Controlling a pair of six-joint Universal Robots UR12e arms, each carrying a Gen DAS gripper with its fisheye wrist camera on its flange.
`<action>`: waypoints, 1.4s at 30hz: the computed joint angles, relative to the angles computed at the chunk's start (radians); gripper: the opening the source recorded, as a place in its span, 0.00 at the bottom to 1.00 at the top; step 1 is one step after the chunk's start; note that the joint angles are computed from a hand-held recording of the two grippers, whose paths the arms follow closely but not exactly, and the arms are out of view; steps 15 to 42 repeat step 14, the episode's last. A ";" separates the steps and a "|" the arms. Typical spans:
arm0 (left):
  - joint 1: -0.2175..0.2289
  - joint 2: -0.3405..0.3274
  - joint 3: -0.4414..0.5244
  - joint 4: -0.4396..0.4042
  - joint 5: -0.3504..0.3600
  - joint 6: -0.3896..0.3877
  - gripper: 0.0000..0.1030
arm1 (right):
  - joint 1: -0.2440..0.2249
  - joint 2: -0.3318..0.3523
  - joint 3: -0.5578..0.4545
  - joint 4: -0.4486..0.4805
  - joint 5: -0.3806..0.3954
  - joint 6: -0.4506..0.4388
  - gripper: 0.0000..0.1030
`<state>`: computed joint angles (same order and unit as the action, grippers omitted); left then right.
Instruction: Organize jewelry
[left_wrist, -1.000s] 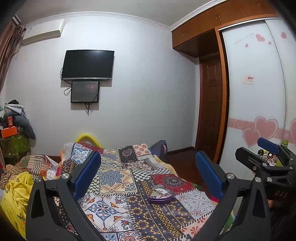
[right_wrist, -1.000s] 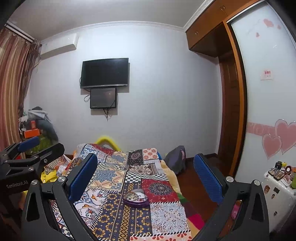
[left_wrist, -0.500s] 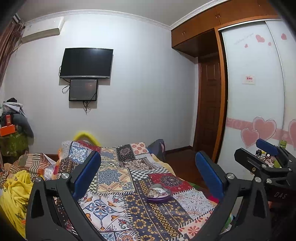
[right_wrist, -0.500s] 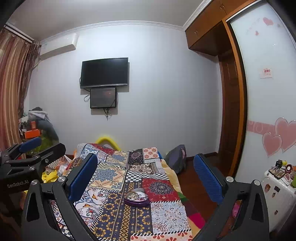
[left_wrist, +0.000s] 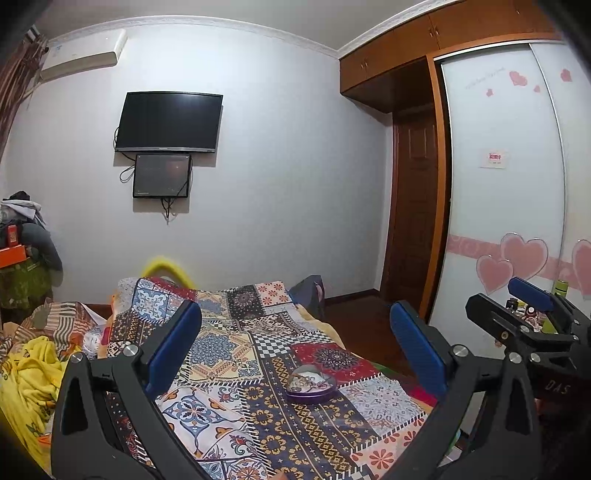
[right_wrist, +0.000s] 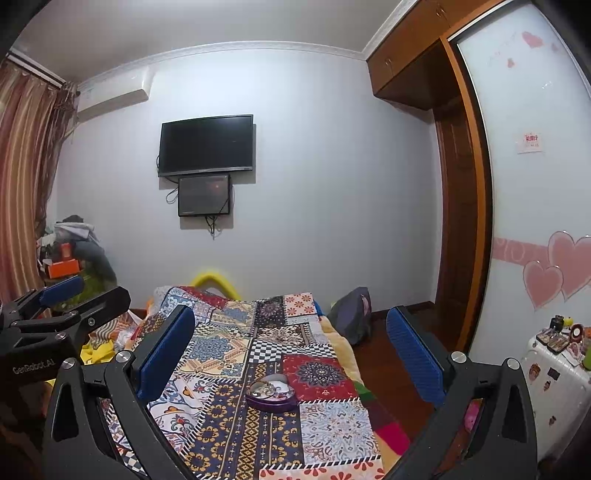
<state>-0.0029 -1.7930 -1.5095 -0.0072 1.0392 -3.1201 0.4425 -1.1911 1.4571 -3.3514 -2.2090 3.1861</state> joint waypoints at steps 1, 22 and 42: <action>0.000 0.000 0.000 0.001 0.000 0.001 1.00 | 0.000 0.000 -0.001 0.000 -0.001 0.001 1.00; -0.006 -0.004 0.001 -0.007 0.000 0.018 1.00 | -0.005 -0.004 0.006 0.015 0.005 0.016 1.00; -0.006 -0.004 0.001 -0.007 0.000 0.018 1.00 | -0.005 -0.004 0.006 0.015 0.005 0.016 1.00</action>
